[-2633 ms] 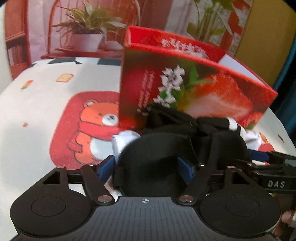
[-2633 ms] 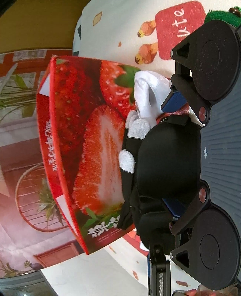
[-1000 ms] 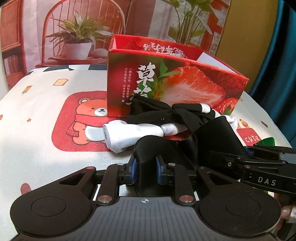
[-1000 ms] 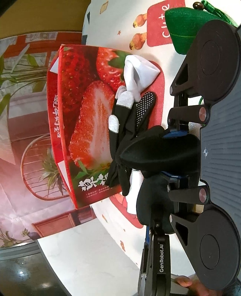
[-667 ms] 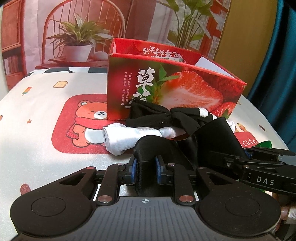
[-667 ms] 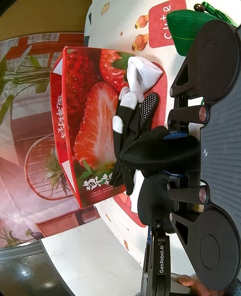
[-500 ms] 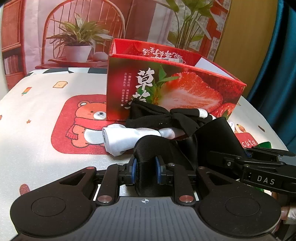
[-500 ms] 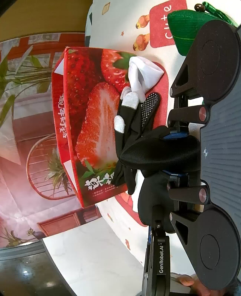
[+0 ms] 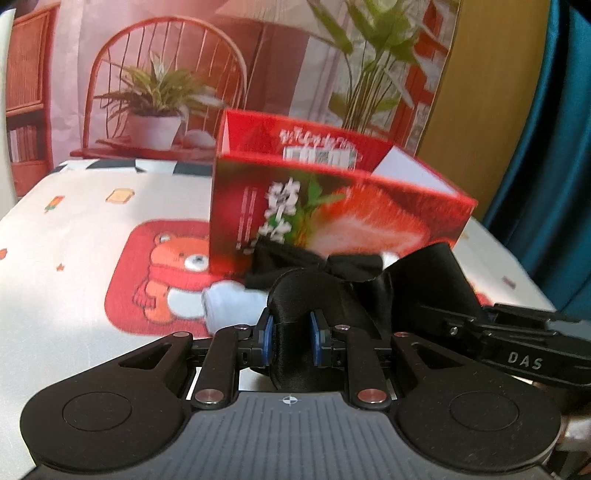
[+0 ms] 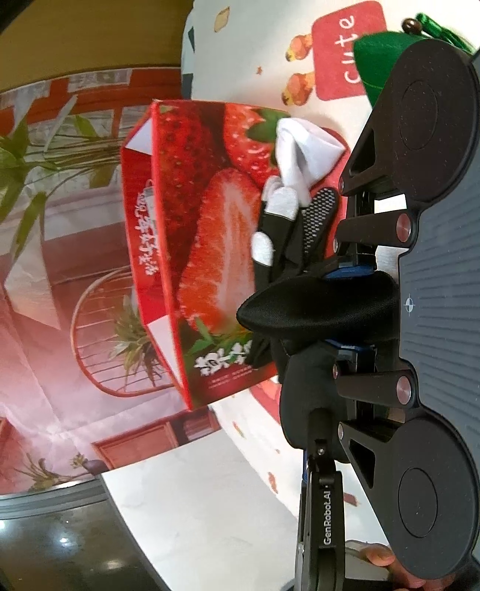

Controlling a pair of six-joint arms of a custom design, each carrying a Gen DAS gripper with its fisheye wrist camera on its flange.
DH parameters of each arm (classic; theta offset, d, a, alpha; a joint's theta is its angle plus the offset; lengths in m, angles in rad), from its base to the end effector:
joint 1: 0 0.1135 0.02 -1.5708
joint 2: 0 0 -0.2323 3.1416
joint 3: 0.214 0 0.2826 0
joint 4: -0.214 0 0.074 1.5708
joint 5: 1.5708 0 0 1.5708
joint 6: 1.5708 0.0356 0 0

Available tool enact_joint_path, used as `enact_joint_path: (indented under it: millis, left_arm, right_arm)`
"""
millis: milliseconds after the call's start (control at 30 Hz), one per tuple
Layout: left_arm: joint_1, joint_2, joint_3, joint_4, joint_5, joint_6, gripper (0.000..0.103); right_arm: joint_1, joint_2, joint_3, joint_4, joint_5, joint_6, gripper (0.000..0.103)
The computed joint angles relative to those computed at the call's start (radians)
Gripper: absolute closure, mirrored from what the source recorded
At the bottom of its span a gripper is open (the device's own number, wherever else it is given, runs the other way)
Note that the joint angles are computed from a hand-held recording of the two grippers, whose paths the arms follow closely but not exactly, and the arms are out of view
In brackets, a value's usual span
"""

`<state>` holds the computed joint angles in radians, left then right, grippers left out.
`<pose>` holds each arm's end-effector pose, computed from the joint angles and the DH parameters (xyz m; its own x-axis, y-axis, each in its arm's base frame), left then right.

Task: Organize soft objects
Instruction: 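Carry the eye mask with both tools up over the red box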

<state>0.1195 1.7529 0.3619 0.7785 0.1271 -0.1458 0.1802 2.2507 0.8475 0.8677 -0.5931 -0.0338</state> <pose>0.2586 0.0265 0.0181 -0.5625 -0.2127 -0.7989 -0.0980 0.9767 -0.1910 0.3509 0.0842 -0.0210 -0.4807 -0.1161 -0.8692 -0.6381 0.7261 0.2560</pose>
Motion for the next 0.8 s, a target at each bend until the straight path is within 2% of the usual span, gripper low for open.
enact_joint_path:
  millis: [233, 433, 633, 800]
  left_arm:
    - [0.007, -0.15, -0.012, -0.052, 0.021, -0.015, 0.082]
    - [0.001, -0.225, 0.066, -0.117, 0.011, 0.003, 0.083]
    - [-0.025, -0.19, 0.196, -0.144, -0.043, 0.036, 0.084]
    - [-0.051, -0.092, 0.349, -0.171, -0.114, 0.072, 0.084]
  right_arm:
    - [-0.018, -0.06, -0.009, 0.026, -0.033, 0.038, 0.074]
    - [-0.027, -0.128, 0.043, -0.022, -0.064, 0.09, 0.074]
    - [-0.014, -0.152, 0.17, -0.129, -0.048, 0.07, 0.074]
    - [0.003, -0.115, 0.373, -0.3, -0.021, 0.036, 0.074]
